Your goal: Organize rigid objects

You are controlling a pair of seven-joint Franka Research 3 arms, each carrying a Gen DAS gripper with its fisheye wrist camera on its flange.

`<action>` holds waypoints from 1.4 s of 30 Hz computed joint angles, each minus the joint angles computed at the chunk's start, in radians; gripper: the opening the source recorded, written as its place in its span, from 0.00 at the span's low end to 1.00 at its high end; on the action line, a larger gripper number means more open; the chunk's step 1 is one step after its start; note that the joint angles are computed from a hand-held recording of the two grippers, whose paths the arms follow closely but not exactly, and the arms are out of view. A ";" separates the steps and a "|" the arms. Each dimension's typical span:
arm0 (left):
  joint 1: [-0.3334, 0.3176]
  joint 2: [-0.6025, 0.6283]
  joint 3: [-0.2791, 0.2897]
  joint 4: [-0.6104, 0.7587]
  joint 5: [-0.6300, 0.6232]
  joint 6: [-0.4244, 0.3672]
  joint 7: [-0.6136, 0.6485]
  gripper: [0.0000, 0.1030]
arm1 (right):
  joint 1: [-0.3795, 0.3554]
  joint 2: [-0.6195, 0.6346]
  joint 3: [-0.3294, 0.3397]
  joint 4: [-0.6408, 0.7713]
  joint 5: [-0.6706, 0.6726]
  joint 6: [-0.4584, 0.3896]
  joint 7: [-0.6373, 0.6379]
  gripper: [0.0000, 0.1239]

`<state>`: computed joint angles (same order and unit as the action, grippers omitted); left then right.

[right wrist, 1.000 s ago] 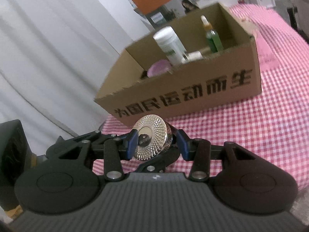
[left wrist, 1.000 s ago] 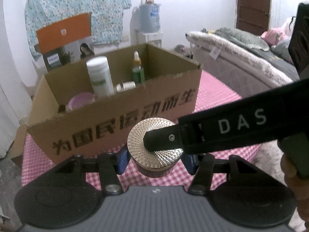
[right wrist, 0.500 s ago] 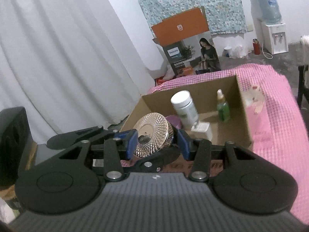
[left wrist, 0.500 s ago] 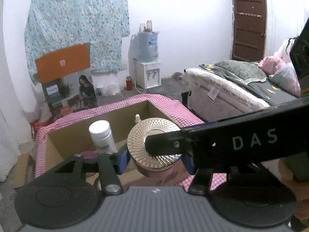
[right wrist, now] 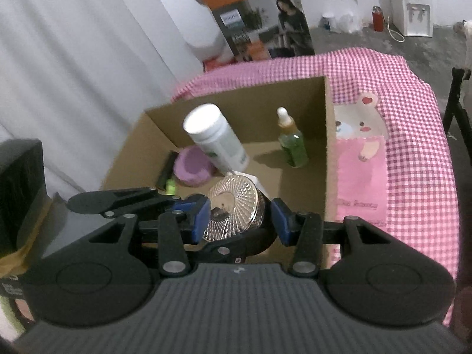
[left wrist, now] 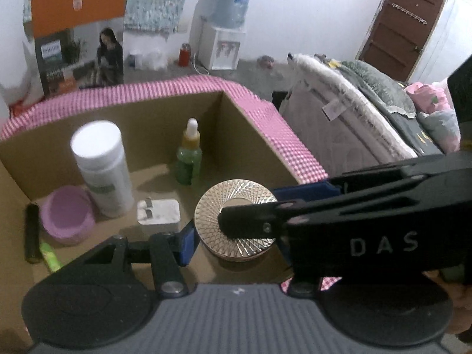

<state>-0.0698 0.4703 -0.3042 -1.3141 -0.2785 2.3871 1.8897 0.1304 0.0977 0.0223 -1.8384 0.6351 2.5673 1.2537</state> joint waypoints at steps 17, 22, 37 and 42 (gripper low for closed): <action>-0.003 0.044 -0.010 0.032 -0.009 0.001 -0.035 0.68 | -0.013 0.046 0.016 0.013 -0.020 0.063 -0.072 0.37; 0.006 -0.021 -0.014 -0.054 -0.011 0.074 0.001 0.73 | -0.003 -0.010 0.023 -0.060 0.067 0.148 -0.123 0.45; 0.021 -0.377 0.040 -0.450 -0.172 0.296 0.201 1.00 | 0.181 -0.301 -0.022 -0.379 0.402 0.520 -0.261 0.72; -0.014 -0.462 0.096 -0.541 -0.179 0.343 0.209 1.00 | 0.221 -0.376 -0.010 -0.482 0.351 0.608 -0.159 0.75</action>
